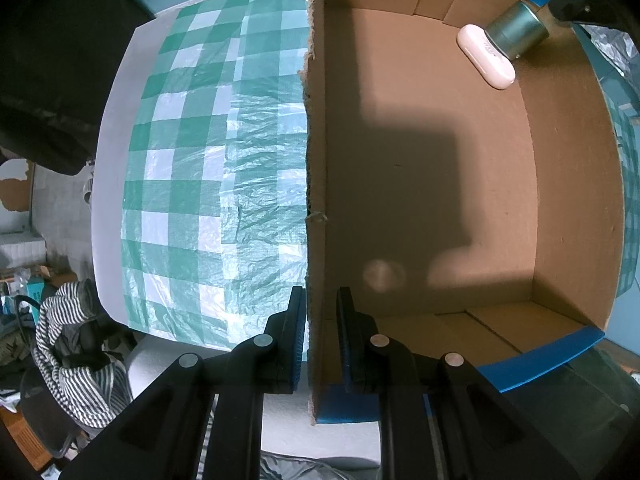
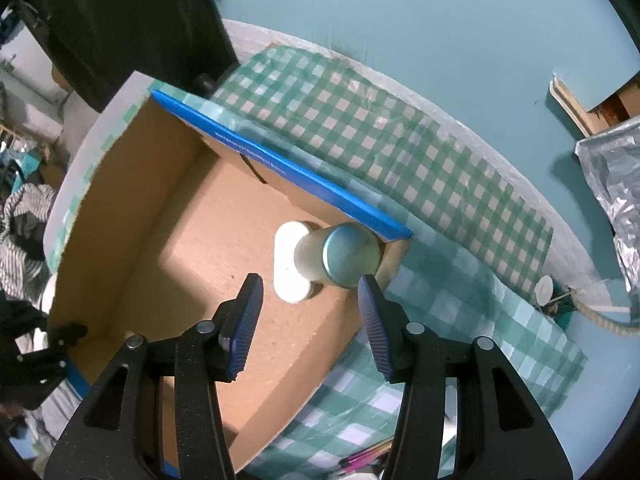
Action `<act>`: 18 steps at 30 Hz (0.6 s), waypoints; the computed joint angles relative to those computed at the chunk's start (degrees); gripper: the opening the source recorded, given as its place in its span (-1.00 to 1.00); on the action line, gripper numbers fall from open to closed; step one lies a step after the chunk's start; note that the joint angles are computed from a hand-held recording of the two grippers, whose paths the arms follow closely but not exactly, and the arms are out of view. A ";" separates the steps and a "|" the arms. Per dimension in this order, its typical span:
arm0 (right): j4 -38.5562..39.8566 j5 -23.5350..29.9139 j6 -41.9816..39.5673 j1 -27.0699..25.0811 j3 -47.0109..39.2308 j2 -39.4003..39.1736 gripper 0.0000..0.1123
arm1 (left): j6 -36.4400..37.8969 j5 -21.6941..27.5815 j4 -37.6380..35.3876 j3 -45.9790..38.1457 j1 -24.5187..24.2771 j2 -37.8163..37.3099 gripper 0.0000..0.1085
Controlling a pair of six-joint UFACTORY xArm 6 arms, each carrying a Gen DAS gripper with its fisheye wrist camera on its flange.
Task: Organize rigid objects
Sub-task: 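Carry the teal tin into the box beside the white case and release, then move the right tool to the round white puck and close on it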
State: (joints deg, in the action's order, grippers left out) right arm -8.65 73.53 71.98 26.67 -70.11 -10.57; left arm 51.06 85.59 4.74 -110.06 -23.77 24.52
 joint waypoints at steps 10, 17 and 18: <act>-2.73 3.91 2.82 2.81 -3.78 -0.74 -0.06 | -0.12 -0.47 -0.04 0.97 -0.20 -0.76 -0.72; -4.58 6.63 6.24 5.29 -4.58 -2.65 -0.01 | -0.15 -0.46 -0.06 1.00 -0.23 -0.79 -0.72; -4.76 6.91 6.63 5.53 -4.53 -2.89 0.01 | -0.15 -0.46 -0.06 1.00 -0.23 -0.79 -0.72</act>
State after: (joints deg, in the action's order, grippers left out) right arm -13.42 80.44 78.61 32.20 -74.64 -13.45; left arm 50.91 85.12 4.67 -109.06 -24.01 23.73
